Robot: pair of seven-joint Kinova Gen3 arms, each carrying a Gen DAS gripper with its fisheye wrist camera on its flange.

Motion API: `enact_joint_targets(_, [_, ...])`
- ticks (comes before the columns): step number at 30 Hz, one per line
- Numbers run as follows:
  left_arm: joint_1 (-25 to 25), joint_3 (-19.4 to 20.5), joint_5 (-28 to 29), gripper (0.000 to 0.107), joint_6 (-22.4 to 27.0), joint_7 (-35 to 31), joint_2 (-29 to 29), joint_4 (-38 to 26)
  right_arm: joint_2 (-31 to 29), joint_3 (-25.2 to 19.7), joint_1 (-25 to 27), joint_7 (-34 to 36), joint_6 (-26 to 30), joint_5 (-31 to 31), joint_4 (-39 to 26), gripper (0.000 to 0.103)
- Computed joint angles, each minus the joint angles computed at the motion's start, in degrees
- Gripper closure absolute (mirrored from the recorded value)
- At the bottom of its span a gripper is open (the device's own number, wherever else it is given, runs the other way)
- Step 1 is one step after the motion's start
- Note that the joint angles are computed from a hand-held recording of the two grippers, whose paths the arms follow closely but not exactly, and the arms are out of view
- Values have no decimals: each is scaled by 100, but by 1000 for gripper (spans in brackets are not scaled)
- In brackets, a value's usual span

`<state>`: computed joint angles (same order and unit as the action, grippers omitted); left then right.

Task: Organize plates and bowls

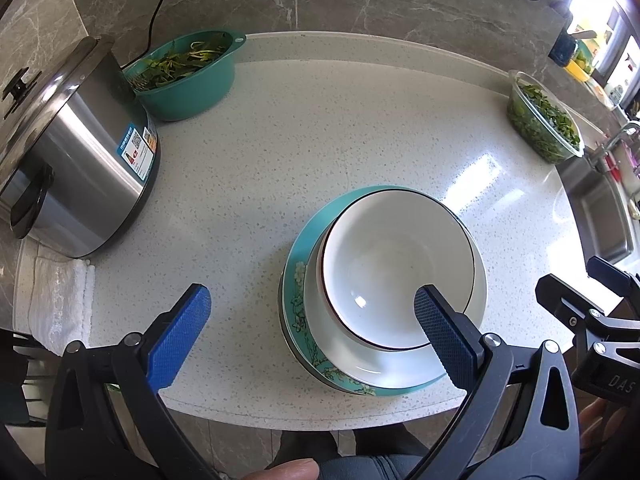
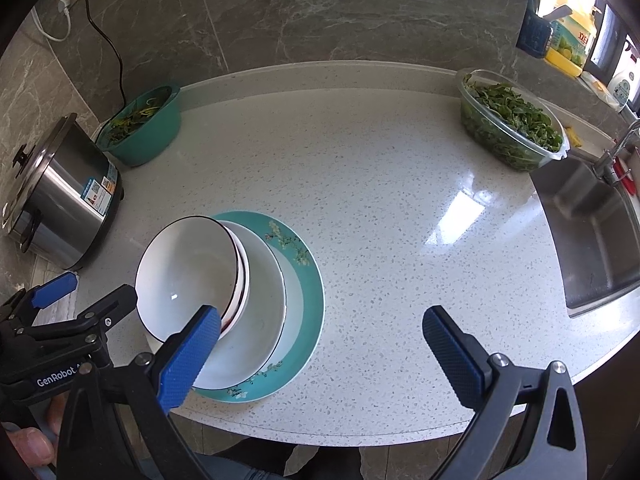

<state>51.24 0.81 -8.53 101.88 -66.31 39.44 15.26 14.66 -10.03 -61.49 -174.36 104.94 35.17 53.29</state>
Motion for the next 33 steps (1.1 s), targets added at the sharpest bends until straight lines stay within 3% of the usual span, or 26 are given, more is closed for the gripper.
enact_joint_targets(33, [17, 51, 69, 5, -68, -33, -37, 73, 67, 48, -106, 2, 35, 44, -126, 0])
